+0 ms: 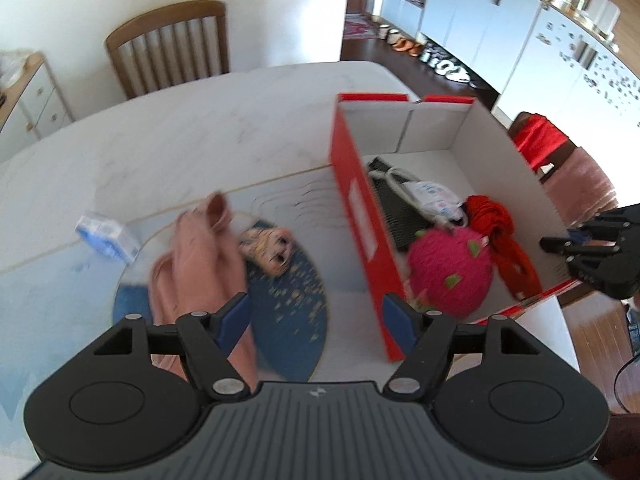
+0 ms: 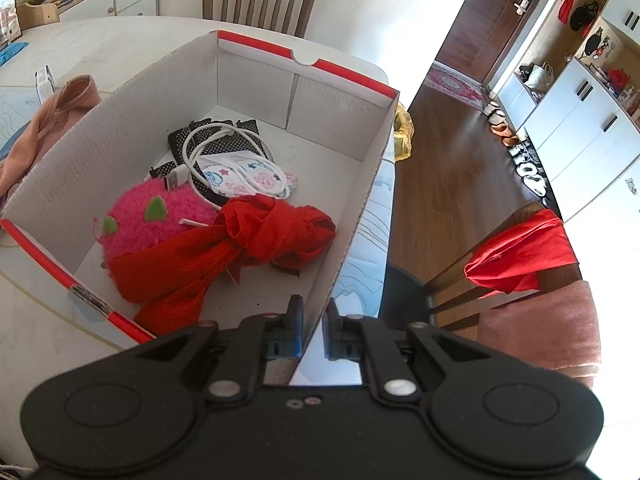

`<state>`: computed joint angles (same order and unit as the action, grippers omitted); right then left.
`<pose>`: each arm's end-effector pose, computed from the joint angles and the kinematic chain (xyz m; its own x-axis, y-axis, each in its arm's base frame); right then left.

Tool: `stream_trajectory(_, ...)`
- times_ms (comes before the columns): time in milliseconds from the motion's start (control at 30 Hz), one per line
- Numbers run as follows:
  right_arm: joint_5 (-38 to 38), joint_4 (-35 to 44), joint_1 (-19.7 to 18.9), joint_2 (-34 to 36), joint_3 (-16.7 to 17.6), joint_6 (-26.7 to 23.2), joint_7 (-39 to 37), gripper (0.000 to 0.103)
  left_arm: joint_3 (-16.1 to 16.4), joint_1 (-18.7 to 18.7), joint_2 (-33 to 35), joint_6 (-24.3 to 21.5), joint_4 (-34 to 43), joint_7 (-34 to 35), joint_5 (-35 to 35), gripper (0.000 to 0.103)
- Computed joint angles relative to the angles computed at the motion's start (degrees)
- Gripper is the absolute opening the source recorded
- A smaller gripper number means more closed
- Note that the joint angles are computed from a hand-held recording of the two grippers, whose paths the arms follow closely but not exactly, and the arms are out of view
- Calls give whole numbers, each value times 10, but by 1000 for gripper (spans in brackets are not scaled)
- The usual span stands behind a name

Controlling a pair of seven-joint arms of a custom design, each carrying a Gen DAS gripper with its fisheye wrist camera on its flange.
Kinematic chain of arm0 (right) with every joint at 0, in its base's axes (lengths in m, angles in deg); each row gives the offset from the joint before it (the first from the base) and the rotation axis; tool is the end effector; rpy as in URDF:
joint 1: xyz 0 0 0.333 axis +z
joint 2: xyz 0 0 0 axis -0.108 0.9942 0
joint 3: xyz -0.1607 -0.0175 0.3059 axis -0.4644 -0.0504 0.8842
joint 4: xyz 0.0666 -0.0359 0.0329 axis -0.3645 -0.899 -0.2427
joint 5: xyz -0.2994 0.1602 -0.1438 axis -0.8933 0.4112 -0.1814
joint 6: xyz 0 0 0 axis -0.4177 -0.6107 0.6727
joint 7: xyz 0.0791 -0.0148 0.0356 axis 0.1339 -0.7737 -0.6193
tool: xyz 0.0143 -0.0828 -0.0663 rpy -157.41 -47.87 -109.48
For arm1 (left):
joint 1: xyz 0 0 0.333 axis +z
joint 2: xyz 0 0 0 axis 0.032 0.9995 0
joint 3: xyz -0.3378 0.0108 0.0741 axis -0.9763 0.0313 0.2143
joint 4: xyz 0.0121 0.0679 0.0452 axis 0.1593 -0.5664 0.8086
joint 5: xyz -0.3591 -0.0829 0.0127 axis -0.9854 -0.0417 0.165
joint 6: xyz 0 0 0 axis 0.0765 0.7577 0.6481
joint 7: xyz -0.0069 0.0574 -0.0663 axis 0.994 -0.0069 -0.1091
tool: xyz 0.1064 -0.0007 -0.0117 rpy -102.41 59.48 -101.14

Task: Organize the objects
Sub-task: 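Withdraw the left gripper from the box toward the brown beaded scrunchie, then lower the left gripper around the brown beaded scrunchie and grasp it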

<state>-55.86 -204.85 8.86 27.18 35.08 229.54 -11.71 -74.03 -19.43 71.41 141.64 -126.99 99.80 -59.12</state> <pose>0.5149 0.1744 0.4785 0.6095 -0.7708 0.1855 -0.6294 -0.6128 -0.4778 0.4052 -0.3366 0.5352 0.0874 -0.9945 0.0579 -0.8610 -0.1046 -0.4977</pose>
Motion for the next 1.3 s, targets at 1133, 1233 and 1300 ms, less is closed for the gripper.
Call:
stream_trajectory(1133, -16, -5, 2, -5, 2, -5, 10, 9, -41, -55, -104, 51, -243, -177, -80, 99)
stream_trajectory(1233, -16, -5, 1, -6, 2, -5, 10, 9, -44, -56, -102, 46, -243, -196, -69, 95)
stream_trajectory(1300, -18, -5, 1, -6, 2, -4, 9, 9, -44, -58, -98, 40, -240, -199, -65, 81)
